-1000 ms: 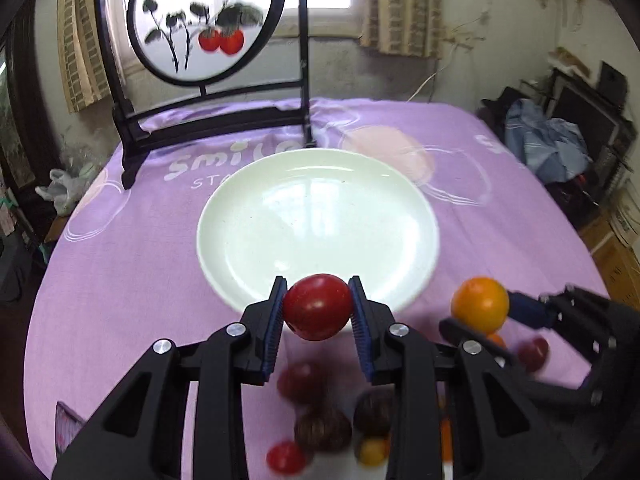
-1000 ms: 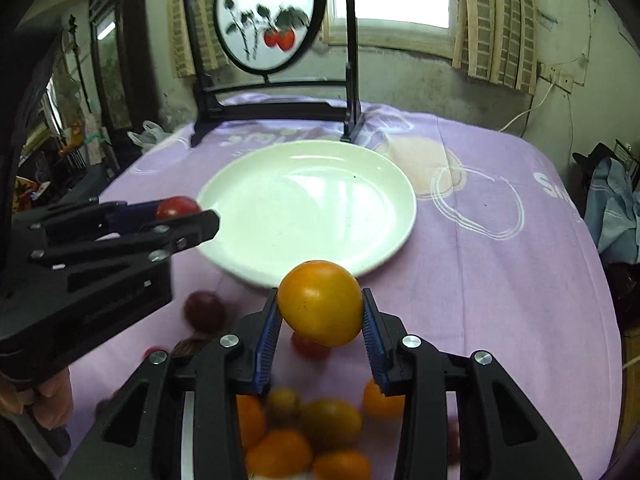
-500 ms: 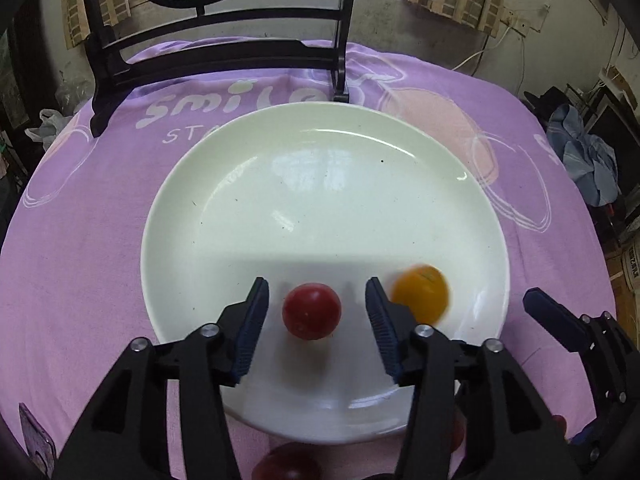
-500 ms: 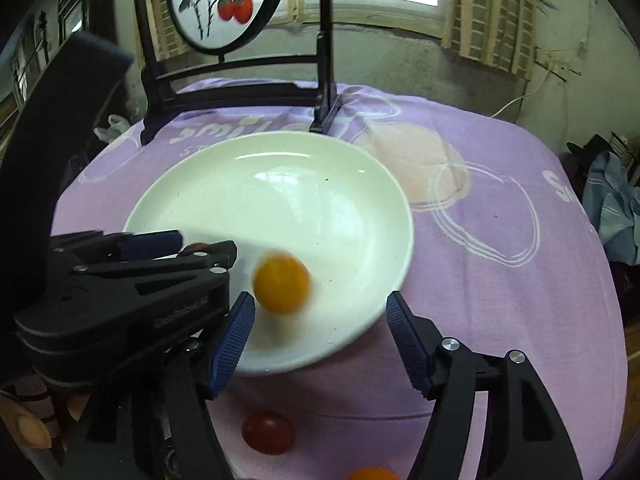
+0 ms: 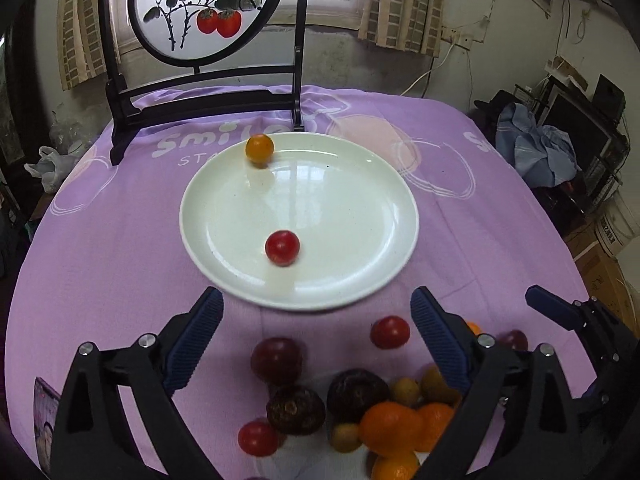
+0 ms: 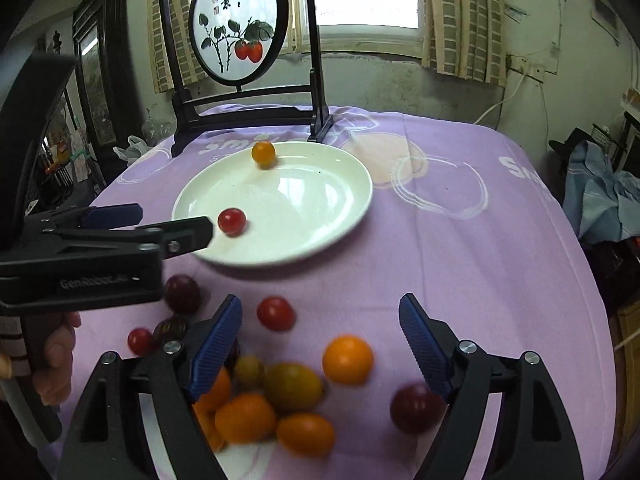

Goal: Organize fruits
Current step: 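Move both open tools back from the plate to the fruit pile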

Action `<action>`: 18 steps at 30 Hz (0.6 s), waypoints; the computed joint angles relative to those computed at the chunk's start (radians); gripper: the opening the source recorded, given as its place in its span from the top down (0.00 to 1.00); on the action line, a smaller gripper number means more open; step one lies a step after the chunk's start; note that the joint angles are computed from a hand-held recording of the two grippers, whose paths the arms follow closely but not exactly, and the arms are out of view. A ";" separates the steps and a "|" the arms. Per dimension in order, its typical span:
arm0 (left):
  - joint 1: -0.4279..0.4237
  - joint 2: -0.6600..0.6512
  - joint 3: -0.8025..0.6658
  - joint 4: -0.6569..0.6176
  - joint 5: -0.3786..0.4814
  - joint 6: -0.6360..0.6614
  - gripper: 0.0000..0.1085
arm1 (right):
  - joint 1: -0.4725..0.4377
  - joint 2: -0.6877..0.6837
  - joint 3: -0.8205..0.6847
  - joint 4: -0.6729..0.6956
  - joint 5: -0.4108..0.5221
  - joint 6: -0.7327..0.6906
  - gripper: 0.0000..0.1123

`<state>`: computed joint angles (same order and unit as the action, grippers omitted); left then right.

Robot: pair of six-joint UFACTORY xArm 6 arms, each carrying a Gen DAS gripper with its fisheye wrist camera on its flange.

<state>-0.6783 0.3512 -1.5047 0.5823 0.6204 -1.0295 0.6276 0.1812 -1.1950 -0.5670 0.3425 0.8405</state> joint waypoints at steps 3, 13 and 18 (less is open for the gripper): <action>-0.026 -0.088 0.120 0.072 -0.007 -0.076 0.14 | 0.007 -0.082 0.108 -0.054 -0.024 0.079 0.25; -0.103 -0.313 0.444 0.184 -0.048 -0.259 0.12 | 0.072 -0.234 0.328 -0.130 -0.033 0.223 0.20; -0.121 -0.394 0.584 0.173 -0.061 -0.310 0.11 | 0.088 -0.283 0.408 -0.118 -0.053 0.257 0.19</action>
